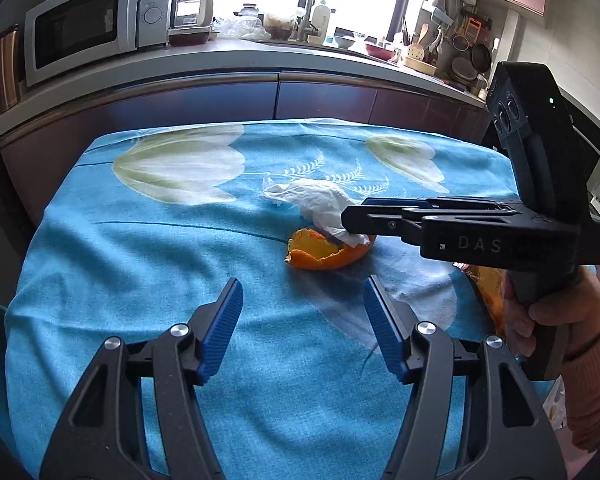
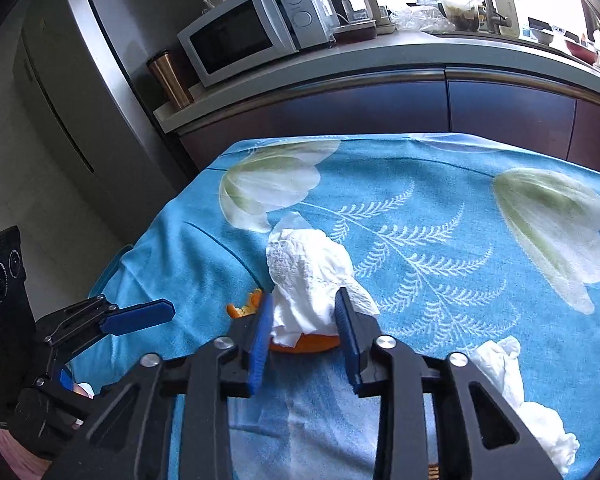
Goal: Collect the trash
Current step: 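Grasp the crumpled white tissue with the right gripper, then grasp the remaining orange peel with the left gripper and lift it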
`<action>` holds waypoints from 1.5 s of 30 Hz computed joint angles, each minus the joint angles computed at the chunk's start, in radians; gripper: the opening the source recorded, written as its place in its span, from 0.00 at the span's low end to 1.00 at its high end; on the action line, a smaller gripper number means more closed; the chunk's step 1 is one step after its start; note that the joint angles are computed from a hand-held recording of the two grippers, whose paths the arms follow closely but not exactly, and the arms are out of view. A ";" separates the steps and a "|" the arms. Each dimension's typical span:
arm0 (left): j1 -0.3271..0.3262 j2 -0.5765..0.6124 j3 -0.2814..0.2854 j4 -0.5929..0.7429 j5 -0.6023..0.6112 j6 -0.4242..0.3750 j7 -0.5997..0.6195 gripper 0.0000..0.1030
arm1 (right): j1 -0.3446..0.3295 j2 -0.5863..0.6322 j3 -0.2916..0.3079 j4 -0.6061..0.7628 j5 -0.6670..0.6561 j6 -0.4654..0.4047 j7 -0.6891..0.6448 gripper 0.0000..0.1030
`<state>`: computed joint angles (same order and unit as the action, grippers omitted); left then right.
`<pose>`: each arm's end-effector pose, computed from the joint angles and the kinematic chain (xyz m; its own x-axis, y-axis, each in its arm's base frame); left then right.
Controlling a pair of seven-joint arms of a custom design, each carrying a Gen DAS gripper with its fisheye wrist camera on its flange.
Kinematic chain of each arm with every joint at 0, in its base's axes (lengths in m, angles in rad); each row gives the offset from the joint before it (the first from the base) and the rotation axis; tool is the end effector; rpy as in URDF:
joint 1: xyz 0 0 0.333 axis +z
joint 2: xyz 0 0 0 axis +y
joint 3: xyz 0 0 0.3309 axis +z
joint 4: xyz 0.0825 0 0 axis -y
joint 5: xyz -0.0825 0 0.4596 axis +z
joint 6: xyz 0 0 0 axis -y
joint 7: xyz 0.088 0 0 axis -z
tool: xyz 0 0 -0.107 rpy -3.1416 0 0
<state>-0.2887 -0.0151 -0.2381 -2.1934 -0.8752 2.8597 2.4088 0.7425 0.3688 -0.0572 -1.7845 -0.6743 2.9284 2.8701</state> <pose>0.5625 -0.2789 0.4266 -0.6104 -0.7756 0.1606 -0.6243 0.3464 -0.7001 0.5570 0.5120 0.4011 0.1392 -0.9278 -0.3460 -0.7446 0.1323 -0.6543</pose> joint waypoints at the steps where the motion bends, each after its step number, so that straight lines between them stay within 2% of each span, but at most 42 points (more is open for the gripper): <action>1: 0.001 0.005 0.000 0.005 0.006 -0.004 -0.004 0.60 | 0.003 0.001 -0.003 0.002 -0.002 -0.006 0.003 0.12; 3: 0.004 0.015 -0.001 0.014 0.022 -0.007 -0.019 0.59 | 0.014 -0.004 -0.020 -0.006 -0.024 0.005 0.037 0.05; 5: 0.009 0.025 -0.003 0.025 0.033 -0.014 -0.029 0.59 | 0.035 -0.014 -0.050 -0.017 -0.071 0.017 0.094 0.03; 10: 0.021 0.055 -0.015 0.060 0.065 -0.038 -0.052 0.57 | 0.072 -0.044 -0.109 -0.044 -0.235 0.065 0.279 0.02; 13: 0.026 0.077 -0.025 0.085 0.087 -0.052 -0.068 0.52 | 0.098 -0.070 -0.148 -0.056 -0.384 0.080 0.436 0.02; 16: 0.030 0.100 -0.033 0.108 0.137 -0.052 -0.107 0.52 | 0.109 -0.096 -0.167 -0.065 -0.524 0.086 0.577 0.02; 18: 0.038 0.117 -0.038 0.131 0.160 -0.079 -0.125 0.52 | 0.105 -0.109 -0.165 -0.069 -0.594 0.082 0.645 0.02; 22: 0.044 0.151 -0.046 0.162 0.241 -0.105 -0.187 0.48 | 0.083 -0.130 -0.142 -0.078 -0.706 0.077 0.756 0.02; 28: 0.058 0.168 -0.071 0.173 0.251 -0.088 -0.191 0.43 | 0.024 -0.139 -0.082 -0.090 -0.779 0.077 0.835 0.02; 34: 0.063 0.135 -0.086 0.135 0.196 -0.050 -0.140 0.26 | -0.040 -0.142 -0.014 -0.095 -0.823 0.069 0.881 0.02; 37: 0.058 0.116 -0.084 0.116 0.165 -0.043 -0.116 0.13 | -0.068 -0.144 0.019 -0.095 -0.862 0.064 0.920 0.02; 38: 0.055 0.111 -0.081 0.110 0.161 -0.043 -0.112 0.03 | -0.079 -0.143 0.030 -0.094 -0.870 0.063 0.928 0.02; 45: 0.046 0.079 -0.063 0.075 0.069 -0.051 -0.046 0.03 | -0.148 -0.140 0.112 -0.088 -0.921 0.051 0.967 0.02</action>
<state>-0.2427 0.0640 -0.3012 -2.1187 -0.8066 2.8082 2.3633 0.5947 0.2287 0.0544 -1.8722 -1.5951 2.9798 3.8371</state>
